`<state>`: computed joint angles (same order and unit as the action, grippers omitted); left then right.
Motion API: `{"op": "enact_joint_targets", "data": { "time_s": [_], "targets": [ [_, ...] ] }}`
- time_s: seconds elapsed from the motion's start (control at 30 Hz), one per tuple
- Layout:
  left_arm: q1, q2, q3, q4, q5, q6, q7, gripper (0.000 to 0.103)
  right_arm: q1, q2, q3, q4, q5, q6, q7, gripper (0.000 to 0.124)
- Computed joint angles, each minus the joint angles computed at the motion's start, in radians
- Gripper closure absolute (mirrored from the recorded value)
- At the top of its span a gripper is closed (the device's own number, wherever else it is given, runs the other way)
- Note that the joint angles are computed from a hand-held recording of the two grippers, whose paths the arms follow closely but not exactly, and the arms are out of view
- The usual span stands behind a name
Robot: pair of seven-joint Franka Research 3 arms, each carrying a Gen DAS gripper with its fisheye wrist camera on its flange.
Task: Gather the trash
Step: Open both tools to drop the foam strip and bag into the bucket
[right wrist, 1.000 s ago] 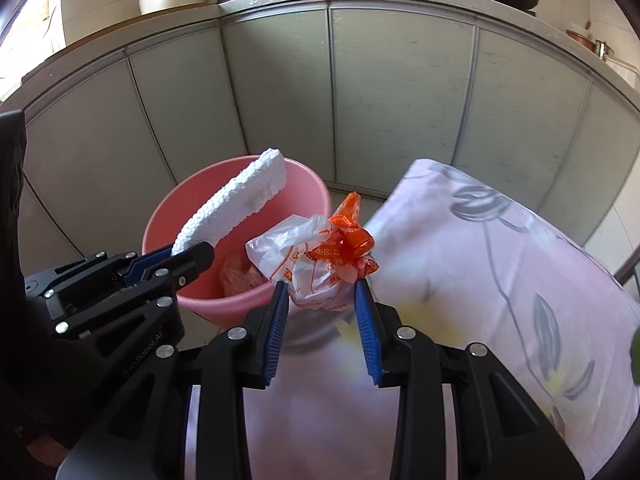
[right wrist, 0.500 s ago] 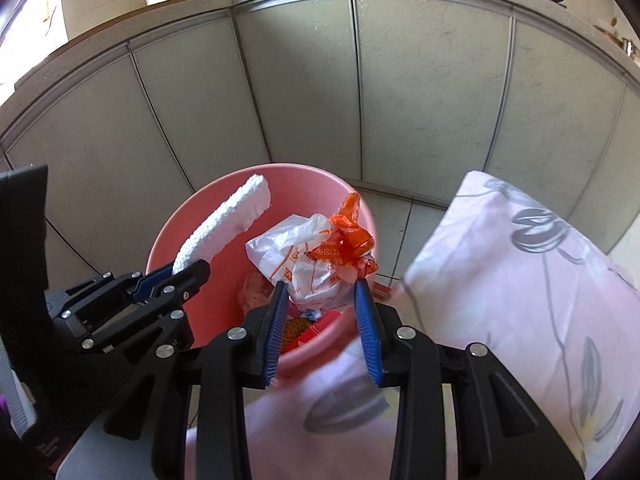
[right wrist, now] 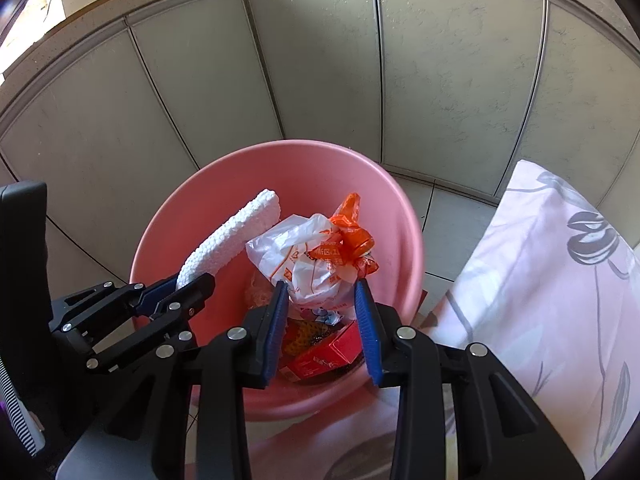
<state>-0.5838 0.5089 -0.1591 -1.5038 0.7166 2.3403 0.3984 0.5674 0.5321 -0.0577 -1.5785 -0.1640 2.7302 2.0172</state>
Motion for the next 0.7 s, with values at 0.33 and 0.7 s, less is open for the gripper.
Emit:
{"op": "enact_joint_targets", "data": {
  "time_s": [0.33,0.7],
  "targets": [
    [-0.01,0.088,0.009,0.119,-0.054,-0.044,0.066,0.089,0.011,0.024,-0.007,0.037,-0.01,-0.03,0.002,0.089],
    [-0.018,0.107,0.019,0.153,-0.073,-0.05,0.077,0.08,0.014,0.011,-0.006,0.033,-0.017,-0.037,0.028,0.088]
  ]
}}
